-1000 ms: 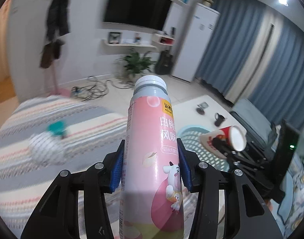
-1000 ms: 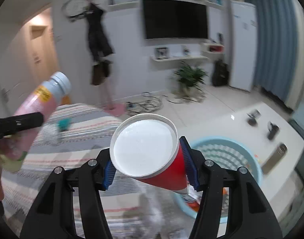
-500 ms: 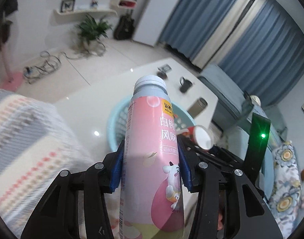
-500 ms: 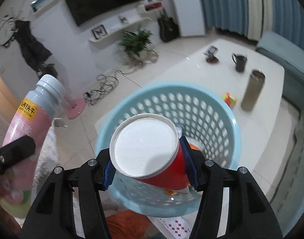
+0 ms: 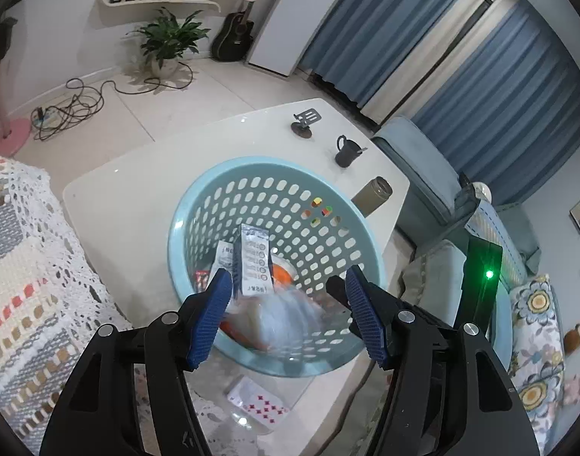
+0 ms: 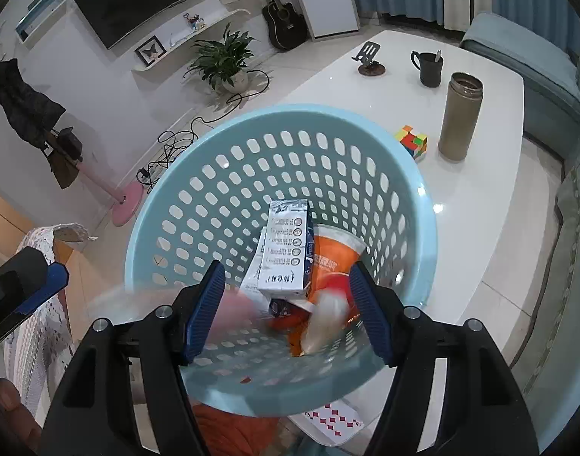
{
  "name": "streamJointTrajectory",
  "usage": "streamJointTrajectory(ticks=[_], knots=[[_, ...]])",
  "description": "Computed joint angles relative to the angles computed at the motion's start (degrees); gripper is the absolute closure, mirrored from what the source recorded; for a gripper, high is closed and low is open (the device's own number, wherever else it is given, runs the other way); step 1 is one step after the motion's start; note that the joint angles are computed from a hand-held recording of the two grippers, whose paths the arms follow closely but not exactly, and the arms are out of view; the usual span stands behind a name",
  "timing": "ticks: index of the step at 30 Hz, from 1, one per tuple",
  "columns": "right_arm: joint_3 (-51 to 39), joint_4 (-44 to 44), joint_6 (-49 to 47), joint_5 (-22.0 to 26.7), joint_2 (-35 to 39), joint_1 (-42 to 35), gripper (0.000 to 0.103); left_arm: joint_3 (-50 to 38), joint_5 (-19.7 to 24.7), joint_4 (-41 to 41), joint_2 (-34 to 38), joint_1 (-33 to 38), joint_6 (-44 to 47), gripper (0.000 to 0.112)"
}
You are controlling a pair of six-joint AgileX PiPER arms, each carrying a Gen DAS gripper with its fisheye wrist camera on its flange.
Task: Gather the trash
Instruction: 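Move both tools back to the bed toward the heart-print packet and teal bag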
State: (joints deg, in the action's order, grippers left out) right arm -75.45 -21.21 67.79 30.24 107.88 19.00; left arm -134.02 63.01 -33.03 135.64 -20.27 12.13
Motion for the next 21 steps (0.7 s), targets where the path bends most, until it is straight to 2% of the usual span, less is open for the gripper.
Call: streamJointTrajectory(ticks=[6, 12, 16, 21], knots=[[-0.24, -3.14, 2.06, 1.43, -0.65, 2.07, 0.039, 9.01, -3.46, -2.18, -5.28, 1.76, 3.78, 0.052], [-5.06, -8.71, 3.59, 6.52, -1.69, 6.86, 0.039, 18.84, -7.82, -4.55, -13.40, 5.50, 7.36, 0.052], [-12.16, -11.61, 1.81, 10.38, -1.02, 11.42, 0.039, 25.90, -11.56, -5.33, -20.39, 9.34, 9.67, 0.051], [-27.27, -11.50, -4.79, 14.99, 4.66, 17.74, 0.039, 33.10, -16.57, -2.79, -28.02, 15.30, 10.37, 0.050]])
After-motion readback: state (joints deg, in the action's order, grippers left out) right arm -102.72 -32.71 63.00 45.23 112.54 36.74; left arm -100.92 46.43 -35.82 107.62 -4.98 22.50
